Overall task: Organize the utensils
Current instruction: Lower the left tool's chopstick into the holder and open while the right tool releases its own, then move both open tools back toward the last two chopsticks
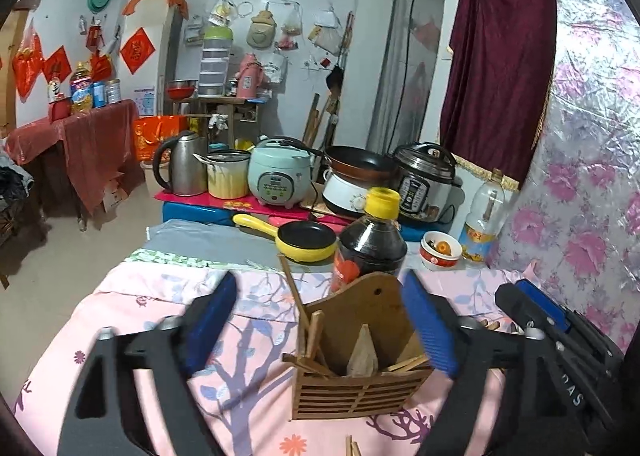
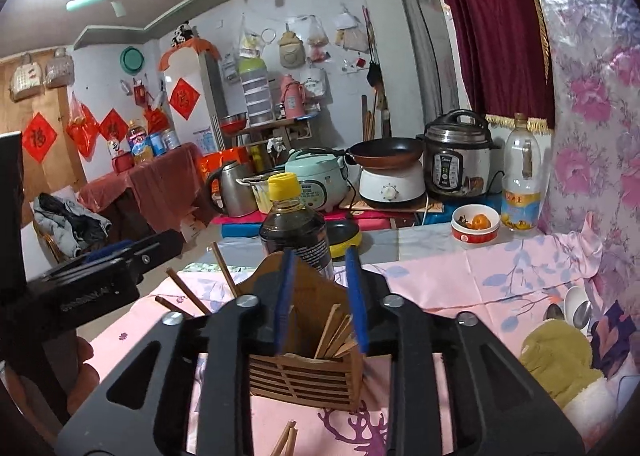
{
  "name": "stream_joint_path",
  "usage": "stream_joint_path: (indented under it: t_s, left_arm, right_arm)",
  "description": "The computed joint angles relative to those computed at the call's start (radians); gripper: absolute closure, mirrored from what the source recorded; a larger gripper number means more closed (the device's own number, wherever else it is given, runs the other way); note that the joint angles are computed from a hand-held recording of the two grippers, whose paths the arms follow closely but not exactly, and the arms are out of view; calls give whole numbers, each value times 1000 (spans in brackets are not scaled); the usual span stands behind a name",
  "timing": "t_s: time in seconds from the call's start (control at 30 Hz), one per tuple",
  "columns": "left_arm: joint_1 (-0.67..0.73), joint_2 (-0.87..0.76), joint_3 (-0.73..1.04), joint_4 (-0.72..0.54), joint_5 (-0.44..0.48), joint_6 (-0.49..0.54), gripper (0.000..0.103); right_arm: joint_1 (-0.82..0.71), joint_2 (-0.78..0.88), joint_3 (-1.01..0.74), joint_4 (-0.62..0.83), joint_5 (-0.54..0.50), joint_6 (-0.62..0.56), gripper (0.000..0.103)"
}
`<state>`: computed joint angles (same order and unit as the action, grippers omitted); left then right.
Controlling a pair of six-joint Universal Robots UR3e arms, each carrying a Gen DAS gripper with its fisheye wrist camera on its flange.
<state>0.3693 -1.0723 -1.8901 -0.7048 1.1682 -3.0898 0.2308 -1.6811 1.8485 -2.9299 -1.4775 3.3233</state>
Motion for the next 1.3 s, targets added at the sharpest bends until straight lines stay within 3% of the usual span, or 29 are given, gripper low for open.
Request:
stream_joint_path:
  t_s: [0.03, 0.13, 0.2, 0.3, 0.43, 0.77, 1.03, 1.23, 1.3]
  left_arm:
    - [13, 12, -4, -5, -11, -3, 7]
    - [40, 31, 5, -46, -33, -3, 6]
    - [53, 39, 7, -73, -44, 3, 6]
    - [34, 34, 5, -70, 7, -8, 6]
    - [-32, 16, -7, -4, 141, -33, 6]
    - [-94, 152, -78, 24, 265, -15, 6]
    - [-351, 238, -129, 99, 577, -26, 6]
    - [-391, 392, -150, -16, 590, -47, 6]
    - [-536, 414, -225, 57, 746, -74, 6]
  right_arm:
    - [3, -5, 3, -1, -3, -1, 65]
    - [18, -18, 9, -7, -28, 3, 41]
    - [32, -23, 16, -24, -66, 8, 17]
    - [61, -23, 25, -59, -134, 3, 9]
    - [66, -37, 31, -59, -147, 1, 7]
    - [53, -173, 90, -18, -129, 15, 7]
    - [113, -329, 155, 40, -203, -13, 6]
    - [104, -495, 186, 148, -197, -12, 6]
    - [56, -578, 206, 212, -138, -8, 7]
